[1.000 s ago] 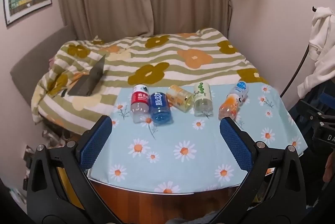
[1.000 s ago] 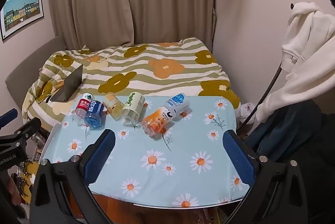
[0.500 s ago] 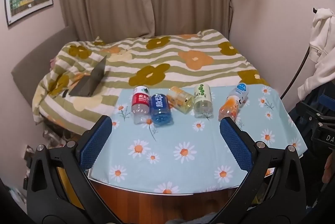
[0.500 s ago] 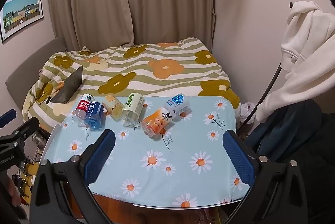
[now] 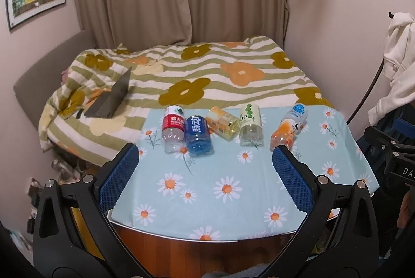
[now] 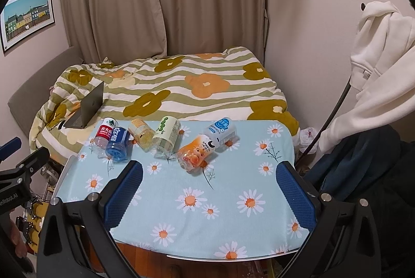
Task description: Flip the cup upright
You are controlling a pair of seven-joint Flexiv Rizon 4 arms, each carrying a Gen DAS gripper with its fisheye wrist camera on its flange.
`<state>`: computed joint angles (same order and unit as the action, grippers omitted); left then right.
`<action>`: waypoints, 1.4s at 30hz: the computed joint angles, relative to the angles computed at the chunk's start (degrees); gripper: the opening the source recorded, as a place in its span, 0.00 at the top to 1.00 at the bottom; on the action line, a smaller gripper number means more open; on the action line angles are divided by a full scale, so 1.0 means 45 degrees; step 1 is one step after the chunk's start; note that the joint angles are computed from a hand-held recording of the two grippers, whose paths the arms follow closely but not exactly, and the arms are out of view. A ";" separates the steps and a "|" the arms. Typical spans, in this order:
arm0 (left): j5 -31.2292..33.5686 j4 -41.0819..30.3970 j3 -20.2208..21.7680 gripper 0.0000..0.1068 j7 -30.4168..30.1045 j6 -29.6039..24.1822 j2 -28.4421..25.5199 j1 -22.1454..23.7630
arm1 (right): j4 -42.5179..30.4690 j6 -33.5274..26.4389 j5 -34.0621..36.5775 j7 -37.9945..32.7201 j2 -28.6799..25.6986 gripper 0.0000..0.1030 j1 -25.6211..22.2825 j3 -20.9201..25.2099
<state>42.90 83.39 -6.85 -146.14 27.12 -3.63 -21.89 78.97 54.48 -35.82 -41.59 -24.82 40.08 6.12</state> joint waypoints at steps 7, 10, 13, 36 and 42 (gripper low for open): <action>-0.0049 0.0091 0.0009 0.04 -0.0037 0.0114 0.0018 0.0024 | -0.0038 -0.0128 -0.0006 0.0047 0.0015 0.00 0.0037 0.0001; -0.0034 0.0109 -0.0003 0.04 -0.0073 0.0124 0.0004 0.0021 | -0.0035 -0.0103 -0.0033 0.0057 0.0005 0.00 0.0032 -0.0011; -0.0037 0.0080 0.0000 0.04 -0.0073 0.0108 -0.0015 0.0022 | -0.0018 -0.0062 -0.0033 0.0053 -0.0005 0.00 0.0011 -0.0017; -0.0130 0.0040 0.0062 0.04 -0.0017 0.0181 -0.0083 0.0029 | -0.0091 -0.0020 0.0006 0.0005 -0.0097 0.00 0.0007 -0.0049; -0.0175 0.0084 0.0074 0.04 0.0002 0.0216 -0.0037 0.0058 | -0.0075 -0.0018 -0.0023 0.0059 -0.0082 0.00 0.0021 -0.0063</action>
